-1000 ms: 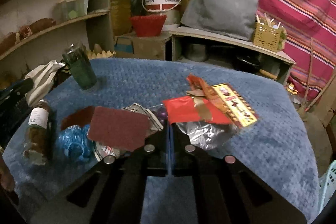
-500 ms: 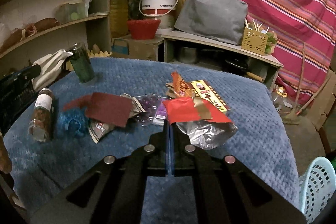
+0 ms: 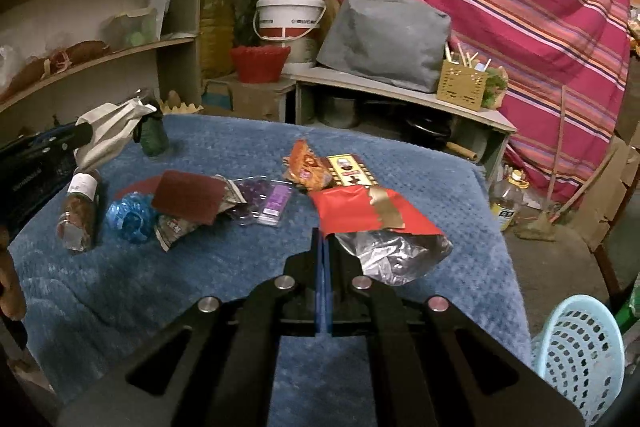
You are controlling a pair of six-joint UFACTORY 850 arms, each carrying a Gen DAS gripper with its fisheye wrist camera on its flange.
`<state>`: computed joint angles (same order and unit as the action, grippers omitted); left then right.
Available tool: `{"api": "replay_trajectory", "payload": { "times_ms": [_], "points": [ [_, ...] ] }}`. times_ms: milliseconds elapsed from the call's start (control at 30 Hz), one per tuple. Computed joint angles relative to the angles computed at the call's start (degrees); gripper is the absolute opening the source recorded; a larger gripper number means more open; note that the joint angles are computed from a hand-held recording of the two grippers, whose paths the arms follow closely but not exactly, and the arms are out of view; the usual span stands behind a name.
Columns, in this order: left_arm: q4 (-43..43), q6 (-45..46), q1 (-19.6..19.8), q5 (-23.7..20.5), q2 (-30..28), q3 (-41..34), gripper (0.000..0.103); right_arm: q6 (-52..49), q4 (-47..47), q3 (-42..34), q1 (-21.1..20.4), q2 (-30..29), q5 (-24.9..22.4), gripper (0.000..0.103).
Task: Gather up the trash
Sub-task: 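Grasp the red foil-lined wrapper with the right tool while the left tool holds the cloth, then carry the white cloth and red wrapper over the blue basket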
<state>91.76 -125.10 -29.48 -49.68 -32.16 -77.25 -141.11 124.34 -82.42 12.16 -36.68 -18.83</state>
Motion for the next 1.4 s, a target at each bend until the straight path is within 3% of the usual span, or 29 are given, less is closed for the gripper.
{"api": "replay_trajectory", "payload": {
  "times_ms": [400, 833, 1133, 1400],
  "points": [
    [0.4, 2.2, -2.6, 1.9, -3.3, -5.6, 0.017, -3.8, 3.5, 3.2, -4.3, 2.7, -1.5, 0.001],
    [0.0, 6.4, -5.3, 7.0, -9.4, -15.1, 0.017, -7.0, 8.4, 7.3, -12.2, 5.9, -3.3, 0.001],
    [-2.0, 14.2, -9.1, 10.9, -17.8, -28.7, 0.017, -7.2, 11.5, 8.5, -18.5, 6.4, -2.9, 0.001],
    [-12.0, 29.9, -11.8, 15.1, -29.8, -47.9, 0.017, 0.2, 7.4, 5.9, -23.2, 4.0, -1.5, 0.001]
  ]
}}
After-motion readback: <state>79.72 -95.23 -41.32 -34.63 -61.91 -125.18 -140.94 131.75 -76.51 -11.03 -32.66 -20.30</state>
